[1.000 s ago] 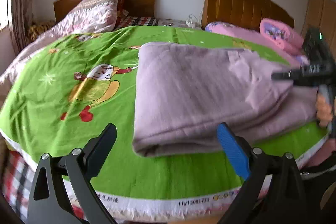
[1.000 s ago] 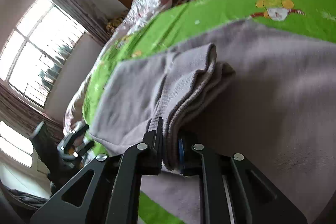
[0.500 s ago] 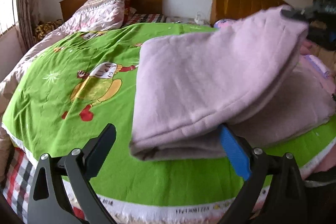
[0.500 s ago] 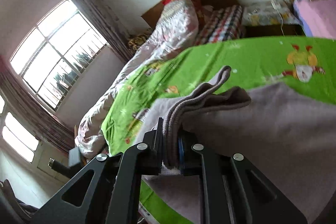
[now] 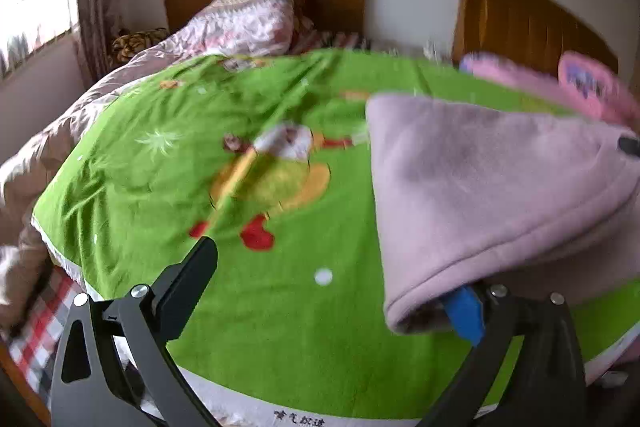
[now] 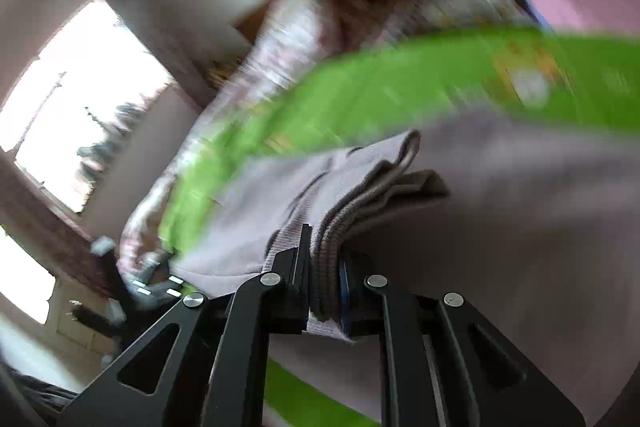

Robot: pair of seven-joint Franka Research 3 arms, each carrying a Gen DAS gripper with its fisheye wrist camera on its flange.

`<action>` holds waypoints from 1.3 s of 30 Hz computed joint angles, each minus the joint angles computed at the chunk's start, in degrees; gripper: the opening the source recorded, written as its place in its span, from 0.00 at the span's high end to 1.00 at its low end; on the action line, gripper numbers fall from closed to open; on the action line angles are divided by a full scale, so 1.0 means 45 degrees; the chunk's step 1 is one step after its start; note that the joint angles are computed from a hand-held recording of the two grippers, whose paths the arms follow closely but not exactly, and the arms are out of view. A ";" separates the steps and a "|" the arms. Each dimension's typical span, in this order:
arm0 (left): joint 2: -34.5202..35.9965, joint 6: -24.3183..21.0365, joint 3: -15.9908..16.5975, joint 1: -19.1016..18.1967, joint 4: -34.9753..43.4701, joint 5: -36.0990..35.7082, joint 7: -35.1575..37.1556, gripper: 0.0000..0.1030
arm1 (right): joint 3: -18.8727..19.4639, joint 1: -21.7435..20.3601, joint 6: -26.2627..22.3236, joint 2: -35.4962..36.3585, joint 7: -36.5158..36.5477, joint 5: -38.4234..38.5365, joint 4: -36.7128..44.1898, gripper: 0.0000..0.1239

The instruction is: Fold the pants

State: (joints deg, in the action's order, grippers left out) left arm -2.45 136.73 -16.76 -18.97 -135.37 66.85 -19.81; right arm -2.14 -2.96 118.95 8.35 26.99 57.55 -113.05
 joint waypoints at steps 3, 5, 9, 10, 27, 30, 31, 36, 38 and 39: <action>0.0385 0.0118 0.0079 -0.0022 0.0136 -0.0238 0.0093 0.01 | 0.0001 0.0084 0.0567 0.0504 0.0524 -0.0628 -0.0282 0.90; 0.0179 0.0463 0.0154 0.0021 -0.0080 -0.0342 -0.0033 0.01 | 0.0047 -0.0037 0.0436 0.0406 0.0372 -0.0391 -0.0364 0.90; 0.0265 -0.0509 -0.0033 -0.0159 0.0265 -0.0675 0.0748 0.01 | 0.0034 -0.0120 0.0426 -0.0360 -0.0543 0.0294 -0.0704 0.90; 0.0278 -0.0653 -0.0073 -0.0222 0.0353 -0.0667 0.0841 0.02 | -0.0005 -0.0093 0.0570 -0.0489 -0.0691 0.0394 -0.0829 0.90; 0.0453 -0.1685 -0.0255 -0.0969 0.1500 -0.2906 0.6375 0.02 | -0.0162 -0.0192 0.0938 0.0164 -0.0959 0.0026 -0.1184 0.90; 0.0078 -0.0791 -0.0194 -0.0858 0.1422 -0.2869 0.6760 0.02 | -0.0172 -0.0370 0.0478 0.0419 -0.0771 -0.0095 -0.0856 0.90; -0.0296 0.0055 -0.0114 -0.0724 0.1255 -0.2425 0.6214 0.02 | -0.0171 -0.0361 0.0532 0.0346 -0.0661 -0.0292 -0.0842 0.89; -0.0583 0.4072 0.0161 0.0559 0.1726 0.1169 0.2114 0.02 | 0.0075 0.0069 0.2850 -0.0822 -0.2445 0.0210 -0.1571 0.76; 0.0660 0.5237 0.0466 0.0942 0.2974 0.1536 0.1658 0.02 | 0.0230 0.0416 0.3458 -0.0896 -0.3372 0.0572 -0.1503 0.76; 0.1359 0.5650 0.0620 0.1016 0.3589 0.1076 0.2234 0.02 | 0.0335 0.0604 0.3505 -0.0682 -0.3710 0.0719 -0.1203 0.70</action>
